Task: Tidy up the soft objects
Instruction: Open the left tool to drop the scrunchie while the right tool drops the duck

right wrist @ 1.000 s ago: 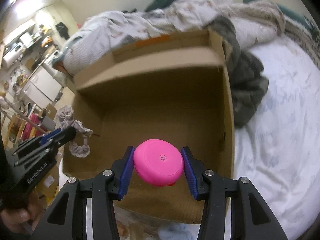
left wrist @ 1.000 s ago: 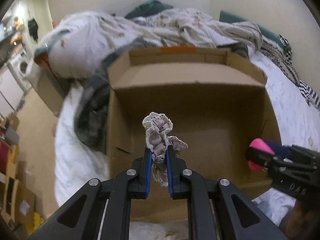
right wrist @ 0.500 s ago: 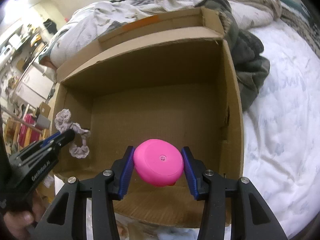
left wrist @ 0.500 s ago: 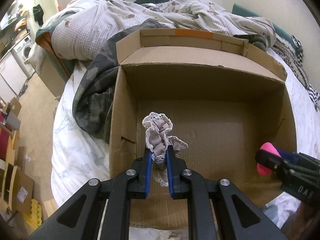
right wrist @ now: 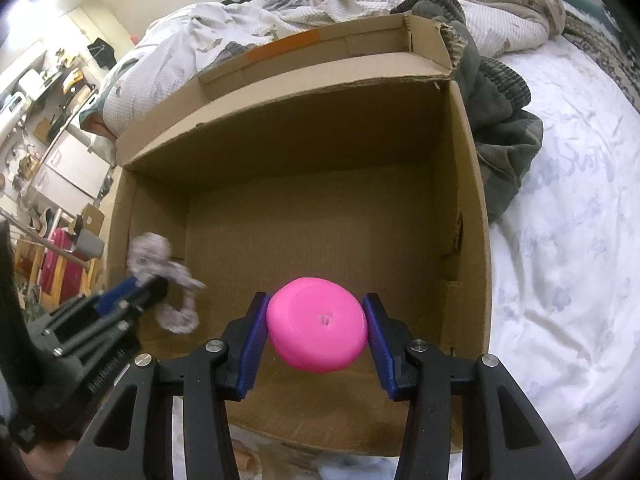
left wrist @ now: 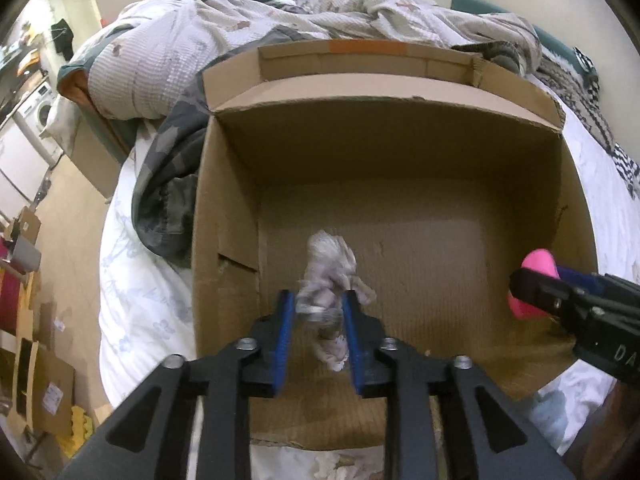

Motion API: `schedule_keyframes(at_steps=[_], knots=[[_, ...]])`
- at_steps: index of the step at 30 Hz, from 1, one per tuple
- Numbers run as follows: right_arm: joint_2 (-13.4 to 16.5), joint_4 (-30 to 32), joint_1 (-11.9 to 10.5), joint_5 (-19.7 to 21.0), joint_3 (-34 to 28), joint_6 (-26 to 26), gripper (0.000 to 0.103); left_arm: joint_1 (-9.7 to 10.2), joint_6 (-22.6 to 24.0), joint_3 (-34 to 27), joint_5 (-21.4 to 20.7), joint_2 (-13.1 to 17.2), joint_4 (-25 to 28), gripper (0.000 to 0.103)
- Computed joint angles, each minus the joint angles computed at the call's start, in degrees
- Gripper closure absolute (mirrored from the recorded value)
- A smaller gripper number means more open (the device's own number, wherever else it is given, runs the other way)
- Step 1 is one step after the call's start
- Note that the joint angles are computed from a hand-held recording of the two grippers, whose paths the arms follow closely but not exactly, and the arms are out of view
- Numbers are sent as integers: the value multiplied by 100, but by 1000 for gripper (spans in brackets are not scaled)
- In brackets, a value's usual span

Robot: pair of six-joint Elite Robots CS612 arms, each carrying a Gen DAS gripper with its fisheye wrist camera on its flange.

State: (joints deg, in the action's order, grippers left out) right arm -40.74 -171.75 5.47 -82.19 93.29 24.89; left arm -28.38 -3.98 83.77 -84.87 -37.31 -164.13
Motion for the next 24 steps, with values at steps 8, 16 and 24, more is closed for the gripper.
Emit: schedule_keyframes(at_steps=[8,16,24], knots=[[-26,-303,-6,-64,68,70,23,-60,165,120,237,-45,-346,37],[-32,-265,19,-101,40,49,23,-11,-40,156,223,-90,-390,37],[-67,-407,34,-208,102,102,23,0,-106,239,197,-149,-516,37]])
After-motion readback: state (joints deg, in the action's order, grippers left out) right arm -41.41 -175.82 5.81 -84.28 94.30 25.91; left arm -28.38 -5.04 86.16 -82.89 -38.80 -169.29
